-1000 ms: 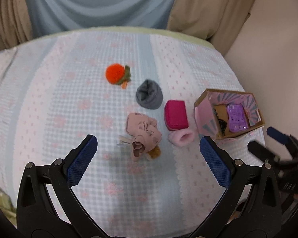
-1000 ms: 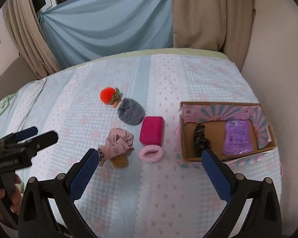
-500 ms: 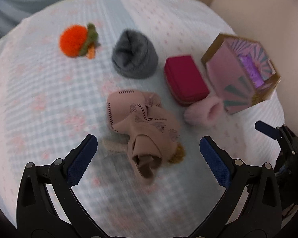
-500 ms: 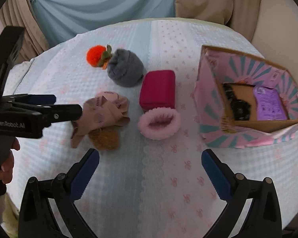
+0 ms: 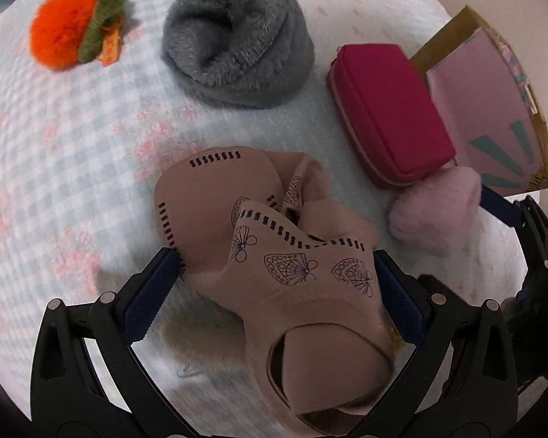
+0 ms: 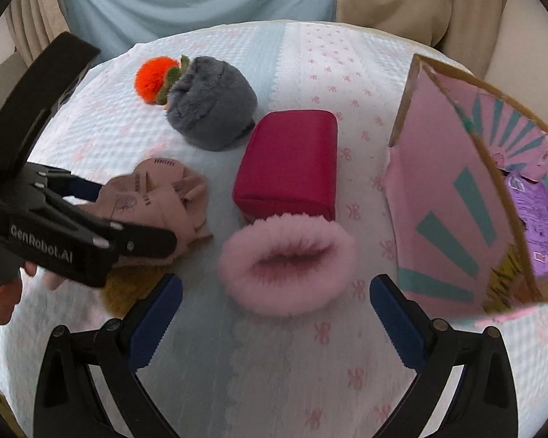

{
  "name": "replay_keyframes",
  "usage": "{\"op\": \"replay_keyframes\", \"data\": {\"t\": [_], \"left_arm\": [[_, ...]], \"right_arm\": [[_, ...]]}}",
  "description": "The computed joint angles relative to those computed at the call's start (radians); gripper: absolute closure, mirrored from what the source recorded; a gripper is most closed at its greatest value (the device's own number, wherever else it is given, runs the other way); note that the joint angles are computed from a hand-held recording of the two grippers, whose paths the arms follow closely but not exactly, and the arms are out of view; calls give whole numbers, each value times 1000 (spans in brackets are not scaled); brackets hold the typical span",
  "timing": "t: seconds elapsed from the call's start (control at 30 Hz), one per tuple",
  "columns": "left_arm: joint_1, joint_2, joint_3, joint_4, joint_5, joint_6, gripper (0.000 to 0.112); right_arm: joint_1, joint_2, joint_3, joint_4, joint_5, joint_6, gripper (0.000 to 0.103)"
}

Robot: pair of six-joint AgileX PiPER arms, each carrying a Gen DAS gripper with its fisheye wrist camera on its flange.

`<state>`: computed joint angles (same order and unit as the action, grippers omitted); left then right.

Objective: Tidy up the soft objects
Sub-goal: 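Grasp the beige fabric with the left tool while the right tool grasps the pink cuff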

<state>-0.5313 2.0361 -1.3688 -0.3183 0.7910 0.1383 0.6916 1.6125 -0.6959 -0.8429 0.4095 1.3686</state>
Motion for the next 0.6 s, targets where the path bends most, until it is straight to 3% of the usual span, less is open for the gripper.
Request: {"op": "replay_keyframes", "data": {"t": [0.1,0.13,0.27,0.33,0.6], "left_arm": [[-16,28,-38,36,7,-15,18],[-21,36,-53,53,17,-25,20],[-20,54,-102,65,48,-30,47],[-12,62,-127,65,64,-32,62],[14,69,-166,80,86,-44,89]], "right_arm": [[-34,40,-15,22,-48,-42,15],[-40,51,-21,40,-56,-64,23],[-34,76,-41,26,-7,-58,41],[-40,70,-39,35,-5,-66,44],[-10,66,-64,43,62,-44,66]]}}
